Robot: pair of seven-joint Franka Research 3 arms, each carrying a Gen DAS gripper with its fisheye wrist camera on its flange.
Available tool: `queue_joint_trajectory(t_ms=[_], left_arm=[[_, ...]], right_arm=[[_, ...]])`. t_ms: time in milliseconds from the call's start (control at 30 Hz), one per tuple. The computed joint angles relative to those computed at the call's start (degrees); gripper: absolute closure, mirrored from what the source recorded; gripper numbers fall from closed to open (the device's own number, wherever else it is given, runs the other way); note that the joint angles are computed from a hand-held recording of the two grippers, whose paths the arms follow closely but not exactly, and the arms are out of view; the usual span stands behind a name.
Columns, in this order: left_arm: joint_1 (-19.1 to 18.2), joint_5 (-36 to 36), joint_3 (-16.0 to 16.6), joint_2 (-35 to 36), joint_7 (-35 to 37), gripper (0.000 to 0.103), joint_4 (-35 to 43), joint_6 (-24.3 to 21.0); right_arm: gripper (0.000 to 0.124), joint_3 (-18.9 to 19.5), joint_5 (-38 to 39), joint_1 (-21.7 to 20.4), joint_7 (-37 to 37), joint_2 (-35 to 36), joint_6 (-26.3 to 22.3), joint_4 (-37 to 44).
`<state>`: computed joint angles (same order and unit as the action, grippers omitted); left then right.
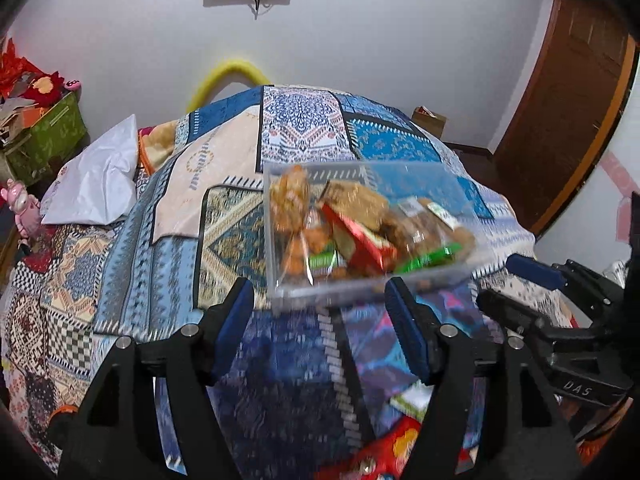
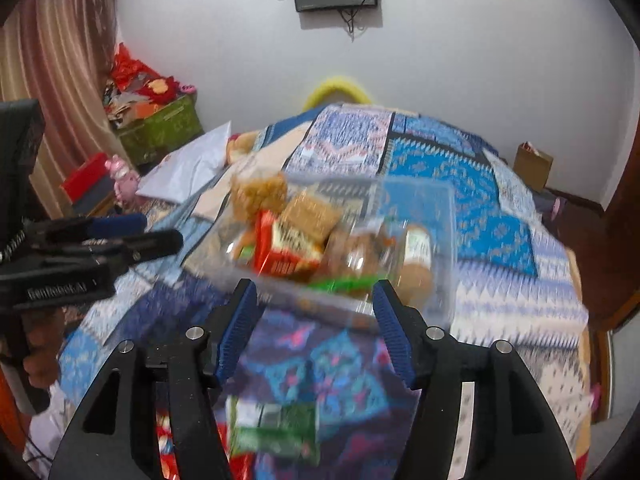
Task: Organize snacks
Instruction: 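Withdraw both tools and lower them onto the red and green bags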
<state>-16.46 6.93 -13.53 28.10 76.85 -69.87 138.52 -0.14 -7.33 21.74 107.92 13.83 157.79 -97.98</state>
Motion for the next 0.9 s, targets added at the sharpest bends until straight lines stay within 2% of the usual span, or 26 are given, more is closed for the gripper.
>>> queue_joint_trajectory(t_ms=[33, 67, 200, 400, 667, 833, 900], left_arm=[[0.4, -0.4, -0.2, -1.5, 0.2, 0.034, -2.5, 0.8], [0.8, -0.7, -0.4, -3.1, 0.3, 0.034, -5.1, 1.5], [2.0, -2.0, -1.1, -8.3, 1.5, 0.034, -14.0, 3.6], [2.8, -3.9, -1.7, -12.4, 3.1, 0.034, -22.2, 5.3], [2.6, -5.0, -1.7, -13.6, 3.6, 0.034, -26.1, 5.9], [2.9, -6.9, -2.2, -14.1, 5.1, 0.034, -27.5, 5.8], [2.9, -7.6, -2.4, -14.3, 5.6, 0.034, -27.8, 5.5]], right_arm=[[0.054, 0.0, -0.2, 0.3, 0.7, -0.9, 0.6, -1.7], [0.052, 0.0, -0.6, 0.6, 1.2, -1.6, 1.2, -3.5], [0.052, 1.2, -0.1, 0.8, 1.4, -2.8, 0.5, -6.9], [0.052, 2.1, 1.3, 1.0, 1.1, -1.7, -2.5, -7.9], [0.052, 2.5, 3.8, 0.7, -1.1, 0.8, -5.5, -5.9], [0.050, 3.7, 10.1, -0.8, -4.4, 0.8, -4.1, -7.0], [0.057, 3.4, 10.7, -0.5, -4.5, 0.5, -3.3, -7.7]])
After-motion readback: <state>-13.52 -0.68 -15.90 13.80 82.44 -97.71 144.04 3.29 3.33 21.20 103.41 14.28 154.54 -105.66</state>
